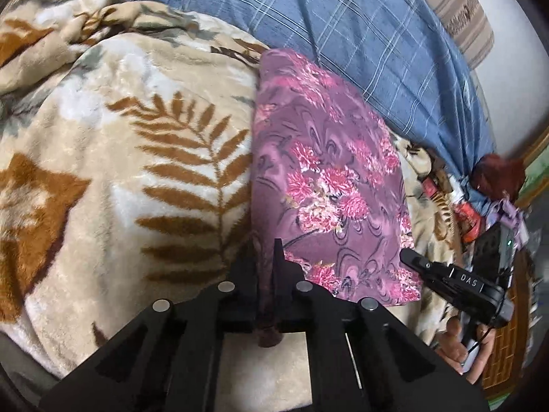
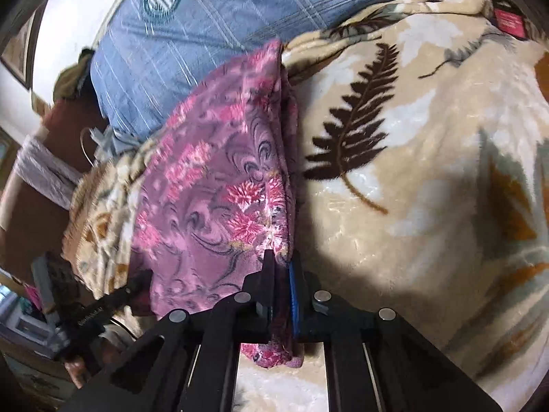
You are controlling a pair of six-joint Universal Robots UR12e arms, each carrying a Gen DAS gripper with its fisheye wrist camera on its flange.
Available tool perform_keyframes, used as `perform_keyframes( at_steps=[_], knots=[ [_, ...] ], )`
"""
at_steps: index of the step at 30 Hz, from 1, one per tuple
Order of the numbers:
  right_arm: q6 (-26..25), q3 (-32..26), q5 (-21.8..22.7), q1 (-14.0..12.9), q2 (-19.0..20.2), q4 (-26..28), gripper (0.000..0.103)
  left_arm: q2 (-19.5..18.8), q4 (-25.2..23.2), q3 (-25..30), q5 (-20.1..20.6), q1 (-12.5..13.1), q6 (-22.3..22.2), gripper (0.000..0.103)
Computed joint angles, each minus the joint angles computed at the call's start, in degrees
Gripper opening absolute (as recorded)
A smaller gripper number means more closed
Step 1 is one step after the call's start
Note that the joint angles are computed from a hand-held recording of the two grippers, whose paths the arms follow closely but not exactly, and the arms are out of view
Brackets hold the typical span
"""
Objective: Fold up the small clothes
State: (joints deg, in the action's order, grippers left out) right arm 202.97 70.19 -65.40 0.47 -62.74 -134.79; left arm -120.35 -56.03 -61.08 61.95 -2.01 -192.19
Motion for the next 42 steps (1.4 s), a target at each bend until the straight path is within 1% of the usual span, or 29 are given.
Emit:
perform_keyframes(
  at_steps=[2,4,6,7,8,9,10,11,12,13,14,15,17,19,22,23,25,26,28,29,30,31,32,33,35,37,39,41,42],
  knots=[
    [1.07,1.16,0.19,-0.18,-0.55,-0.49,0.005,0.04,-0.99,0.15,1.93,-0.4,1.36,0.004],
    [-0.23,1.27,-0.11,0.09,-0.44,0.72,0.005,-0.28,-1.88,0.81,3.52,-0.81,2.31,0.005],
    [-1.39,0.98,-0.96,0.41,-0.27,1.07,0.005,-0.44,-3.05,1.12,1.92,-0.47,2.06,0.006],
    [-1.57,0.48,-0.99,0.45,-0.2,1.56,0.006,-0.28,-2.98,0.92,1.5,-0.33,1.74,0.008],
    [-1.15,0.43,-0.47,0.32,-0.31,1.43,0.011,-0.08,-2.5,0.66,1.32,-0.23,1.48,0.013],
    [-0.7,0.64,-0.22,0.19,-0.56,0.78,0.012,0.05,-2.63,0.71,1.38,-0.14,1.44,0.015],
    [-0.43,1.05,-0.09,0.05,-0.94,-0.32,0.013,0.21,-2.71,0.79,1.5,-0.04,1.19,0.022],
    [-0.17,1.26,-0.23,-0.01,-1.21,-0.87,0.021,0.55,-1.84,0.49,1.45,0.14,0.53,0.033],
    [0.51,1.43,-0.37,-0.17,-1.52,-1.39,0.035,1.06,0.02,-0.15,1.47,0.38,-0.58,0.041],
    [1.42,1.62,-0.09,-0.38,-1.78,-2.29,0.041,1.37,1.14,-0.35,2.06,0.47,-1.38,0.053],
    [1.79,1.6,0.54,-0.56,-1.84,-2.94,0.048,1.66,2.24,-0.49,2.57,0.55,-1.9,0.054],
    [1.56,1.07,1.6,-0.75,-1.72,-3.0,0.05,1.63,2.83,-0.08,2.41,0.67,-1.89,0.054],
    [0.69,-0.49,2.08,-0.79,-1.2,-1.96,0.054,0.56,1.65,2.36,1.8,0.75,-1.56,0.056],
    [-0.65,-2.82,3.28,-0.86,-0.03,-1.1,0.058,-1.73,-1.09,6.65,1.33,0.63,-1.29,0.056],
    [-2.4,-7.61,4.75,-0.91,2.71,1.88,0.059,-6.24,-6.84,14.42,1.12,0.27,-0.94,0.056],
    [-2.71,-8.93,5.27,-0.95,3.56,2.49,0.059,-8.04,-8.97,17.4,0.14,0.22,-0.41,0.056],
    [-3.13,-12.61,6.23,-1.12,6.0,4.37,0.059,-11.86,-12.65,23.35,-3.44,0.25,1.08,0.056],
    [-3.26,-14.53,6.8,-1.24,7.37,5.56,0.058,-13.21,-14.28,25.53,-3.82,0.18,1.52,0.056],
    [-3.49,-18.18,6.38,-1.29,9.99,8.41,0.049,-16.09,-17.96,29.92,-3.03,-0.2,2.19,0.055],
    [-3.81,-18.79,6.43,-1.35,10.58,9.18,0.04,-16.54,-18.86,30.25,-3.3,-0.21,2.69,0.042],
    [-4.16,-19.6,6.16,-1.36,11.35,10.32,0.028,-16.39,-18.31,28.96,-4.46,-0.04,2.63,0.038],
    [-3.95,-19.57,5.54,-1.37,11.68,10.83,0.02,-15.79,-16.94,27.05,-4.98,0.15,1.49,0.036],
    [-3.55,-18.8,6.31,-1.57,11.6,10.37,0.006,-15.41,-16.54,25.95,-5.69,0.36,0.27,0.03],
    [-2.23,-17.37,7.91,-1.91,11.32,8.86,0.005,-15.27,-16.48,25.73,-6.15,0.46,0.23,0.025],
    [-1.32,-16.64,8.19,-2.09,10.89,9.02,0.004,-15.14,-16.72,25.99,-5.7,0.43,1.08,0.022],
    [-2.81,-17.63,6.23,-1.75,11.05,10.76,0.004,-15.88,-18.05,27.11,-4.82,0.24,1.26,0.023],
    [-4.09,-18.79,5.56,-1.48,11.82,12.61,0.003,-16.35,-18.68,28.05,-4.37,0.12,1.4,0.023],
    [-3.64,-18.58,5.55,-1.52,11.73,12.16,0.004,-16.16,-18.76,27.95,-4.96,0.26,0.99,0.027],
    [-4.68,-18.77,4.81,-1.34,11.45,12.6,0.004,-15.99,-18.92,27.95,-5.06,0.27,1.09,0.027]
  ],
)
